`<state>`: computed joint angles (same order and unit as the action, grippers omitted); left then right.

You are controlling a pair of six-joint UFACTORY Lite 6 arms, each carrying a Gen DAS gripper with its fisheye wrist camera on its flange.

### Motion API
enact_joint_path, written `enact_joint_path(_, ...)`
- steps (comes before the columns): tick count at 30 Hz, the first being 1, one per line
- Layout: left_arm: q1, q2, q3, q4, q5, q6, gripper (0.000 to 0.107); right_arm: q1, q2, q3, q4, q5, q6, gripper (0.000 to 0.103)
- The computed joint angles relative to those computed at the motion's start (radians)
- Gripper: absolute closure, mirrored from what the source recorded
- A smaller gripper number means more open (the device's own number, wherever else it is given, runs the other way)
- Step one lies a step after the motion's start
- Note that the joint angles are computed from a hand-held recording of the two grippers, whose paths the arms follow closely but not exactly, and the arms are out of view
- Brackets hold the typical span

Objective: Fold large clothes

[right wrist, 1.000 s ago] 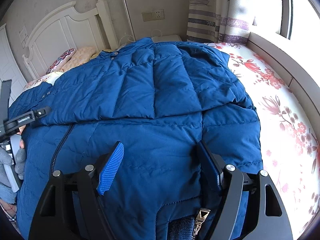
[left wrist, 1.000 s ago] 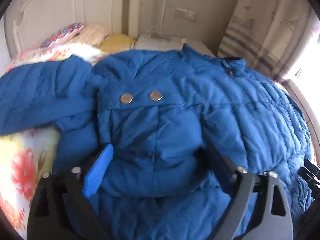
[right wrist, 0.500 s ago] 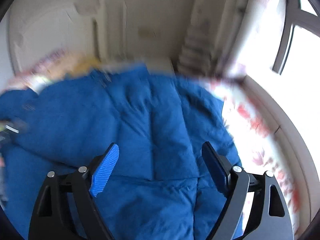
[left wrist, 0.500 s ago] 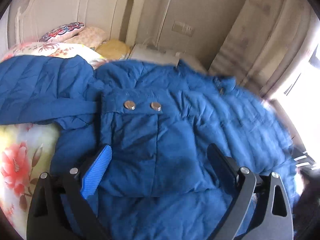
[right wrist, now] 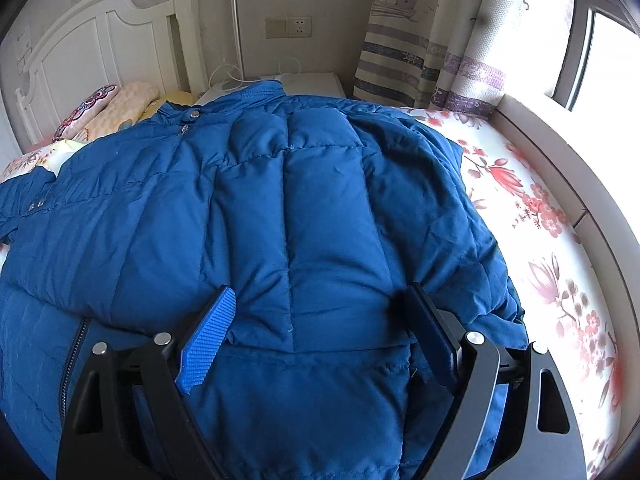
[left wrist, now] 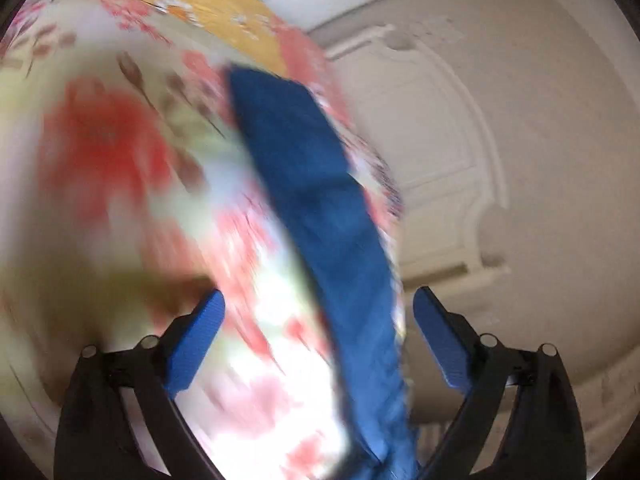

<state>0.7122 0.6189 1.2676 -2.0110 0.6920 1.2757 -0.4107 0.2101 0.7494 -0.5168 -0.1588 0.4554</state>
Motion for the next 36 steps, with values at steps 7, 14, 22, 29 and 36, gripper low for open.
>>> enact_joint_path(7,-0.028,0.305,0.539,0.413,-0.042,-0.380,0.100,0.004,-0.033,-0.041,0.051,-0.010,-0.045,0.021)
enact_joint_path(14,-0.298,-0.217,0.011,0.012,0.012,0.244,0.102,-0.052,-0.064,-0.074,-0.198,-0.086,0.216,0.022)
enact_joint_path(22,-0.995,-0.033,0.228,0.297,-0.206,0.145,0.069,-0.089,-0.064,-0.074,-0.342,-0.123,0.373,0.022)
enact_joint_path(29,-1.151,0.138,0.319,0.501,-0.335,0.051,0.037,-0.108,-0.056,-0.067,-0.432,-0.140,0.461,0.022)
enact_joint_path(36,-0.870,-0.425,-0.339,-0.231,-0.110,0.714,0.010,-0.120,-0.056,-0.065,-0.470,-0.154,0.496,0.022)
